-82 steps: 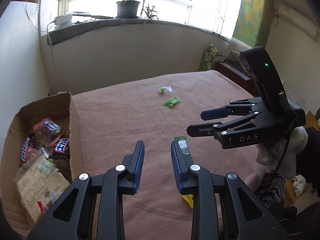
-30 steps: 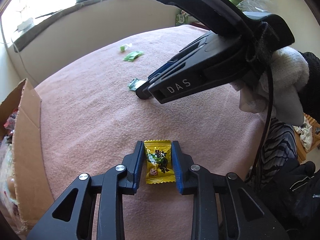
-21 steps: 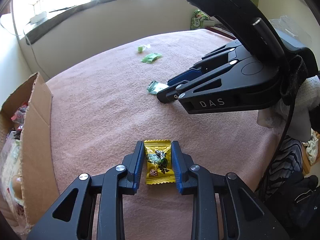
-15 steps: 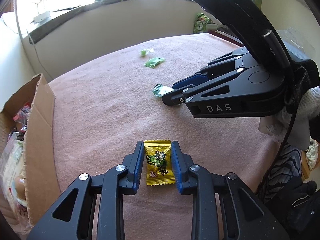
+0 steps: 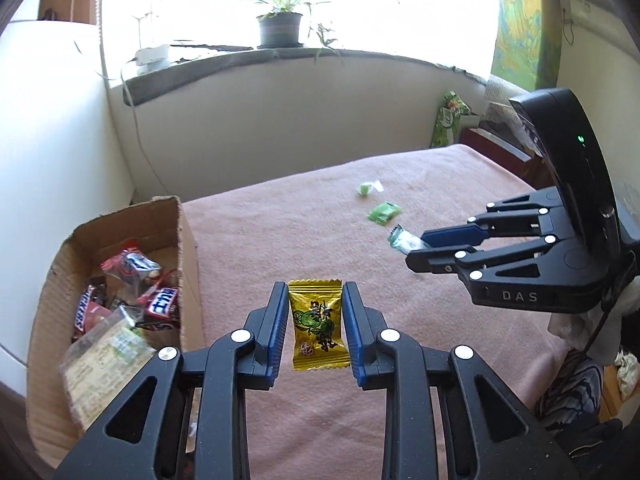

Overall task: Organize snacks
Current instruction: 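Carry the mint packet and yellow candy over the box with both tools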

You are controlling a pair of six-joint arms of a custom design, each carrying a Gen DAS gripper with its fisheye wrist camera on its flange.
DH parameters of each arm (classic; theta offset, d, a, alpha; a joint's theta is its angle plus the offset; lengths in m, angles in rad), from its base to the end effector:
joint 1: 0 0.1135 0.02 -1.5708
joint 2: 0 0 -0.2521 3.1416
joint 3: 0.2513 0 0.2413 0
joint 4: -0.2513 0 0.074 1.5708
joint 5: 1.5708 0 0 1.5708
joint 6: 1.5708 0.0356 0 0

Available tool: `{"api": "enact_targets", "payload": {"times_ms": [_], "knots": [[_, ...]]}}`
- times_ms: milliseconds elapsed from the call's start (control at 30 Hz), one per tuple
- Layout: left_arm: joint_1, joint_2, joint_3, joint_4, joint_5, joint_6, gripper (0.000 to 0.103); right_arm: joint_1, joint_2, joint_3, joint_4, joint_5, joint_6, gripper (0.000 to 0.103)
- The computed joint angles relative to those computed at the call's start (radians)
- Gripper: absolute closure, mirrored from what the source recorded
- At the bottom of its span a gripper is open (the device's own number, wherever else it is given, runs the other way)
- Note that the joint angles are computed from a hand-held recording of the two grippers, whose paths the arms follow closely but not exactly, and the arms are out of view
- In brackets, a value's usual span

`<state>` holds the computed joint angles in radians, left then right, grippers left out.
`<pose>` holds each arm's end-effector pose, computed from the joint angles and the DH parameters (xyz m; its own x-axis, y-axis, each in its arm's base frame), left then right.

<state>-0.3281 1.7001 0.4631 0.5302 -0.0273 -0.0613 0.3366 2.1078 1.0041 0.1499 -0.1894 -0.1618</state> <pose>0.2551 -0.0858 0.0912 -0.6321 0.1505 -0.7601 0.2643 0.9640 -0.0289 0.3478 0.1288 0.0596 -0.6910 -0.4094 -0.5958 -0.5456 0.8360 0.0583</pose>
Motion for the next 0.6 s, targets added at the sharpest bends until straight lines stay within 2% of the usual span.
{"api": "enact_targets", "payload": {"times_ms": [200, 400, 600], "knots": [[0.128, -0.047, -0.001, 0.008, 0.012, -0.006, 0.078, 0.040, -0.032, 0.021, -0.009, -0.011, 0.009, 0.077], [0.254, -0.029, 0.041, 0.001, 0.051, -0.021, 0.078, 0.074, -0.042, 0.058, -0.032, -0.032, 0.015, 0.077], [0.331, -0.010, 0.074, -0.001, 0.020, -0.017, 0.078, 0.137, -0.024, 0.118, -0.049, -0.047, 0.036, 0.077]]}}
